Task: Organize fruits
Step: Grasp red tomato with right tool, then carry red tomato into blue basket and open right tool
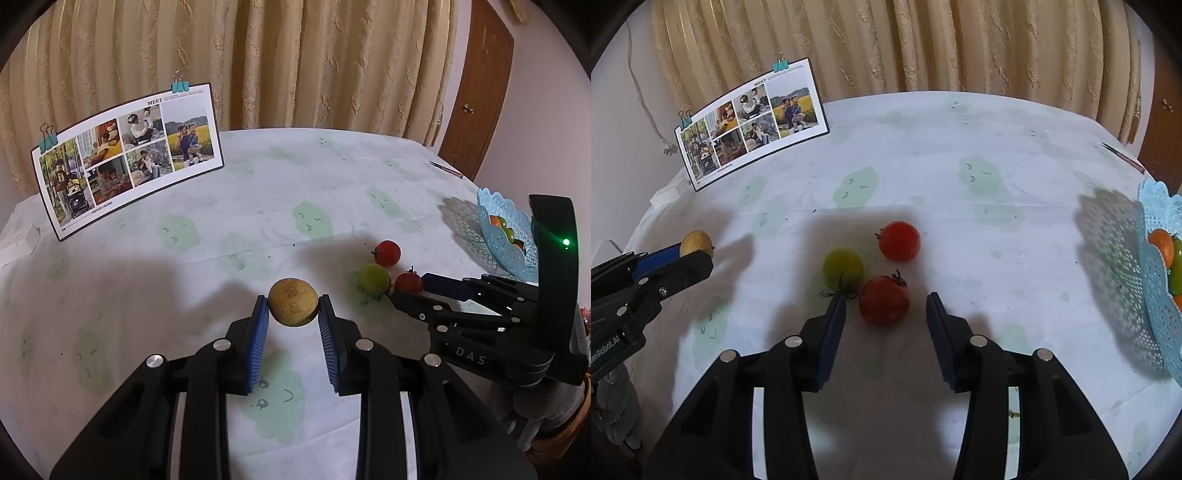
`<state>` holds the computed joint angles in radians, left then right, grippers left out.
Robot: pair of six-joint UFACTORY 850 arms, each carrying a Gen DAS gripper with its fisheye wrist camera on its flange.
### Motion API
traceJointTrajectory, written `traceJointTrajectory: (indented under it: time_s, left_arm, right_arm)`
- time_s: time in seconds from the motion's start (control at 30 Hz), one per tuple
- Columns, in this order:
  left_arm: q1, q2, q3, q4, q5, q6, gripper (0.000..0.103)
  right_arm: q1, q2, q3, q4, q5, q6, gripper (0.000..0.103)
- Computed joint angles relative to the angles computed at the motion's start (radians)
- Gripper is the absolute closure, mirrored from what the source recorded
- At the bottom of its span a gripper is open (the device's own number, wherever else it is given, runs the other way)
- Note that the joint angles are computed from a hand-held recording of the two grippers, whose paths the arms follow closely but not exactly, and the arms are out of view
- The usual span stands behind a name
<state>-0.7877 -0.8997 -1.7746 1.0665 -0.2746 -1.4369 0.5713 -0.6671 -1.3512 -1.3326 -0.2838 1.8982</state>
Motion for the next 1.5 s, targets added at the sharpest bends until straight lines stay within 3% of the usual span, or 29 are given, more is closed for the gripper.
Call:
traceJointTrajectory:
  time_s: [0.17,0.33,0.5,0.87,1.3,1.5]
  left_arm:
    - [0.001,-0.003,-0.003,-0.014,-0.001,0.011,0.075]
    - [0.002,-0.010,-0.013,-0.050,-0.003,0.048,0.075]
    - [0.001,-0.010,-0.012,-0.051,0.001,0.052,0.075]
    - [-0.004,-0.014,-0.015,-0.060,0.009,0.073,0.075]
    - [-0.009,-0.024,-0.029,-0.086,-0.003,0.106,0.075]
    - [-0.014,-0.031,-0.041,-0.105,-0.014,0.128,0.075]
  right_arm:
    - [0.001,-0.009,-0.010,0.026,-0.007,-0.037,0.073]
    - [0.008,0.010,0.016,-0.048,-0.020,0.049,0.074]
    - [0.018,0.059,0.080,-0.201,-0.046,0.242,0.074]
    - [0.042,0.206,0.246,-0.372,-0.176,0.524,0.074]
    - [0.047,0.377,0.446,-0.263,-0.398,0.612,0.074]
    - [0.031,0.427,0.517,-0.213,-0.446,0.657,0.074]
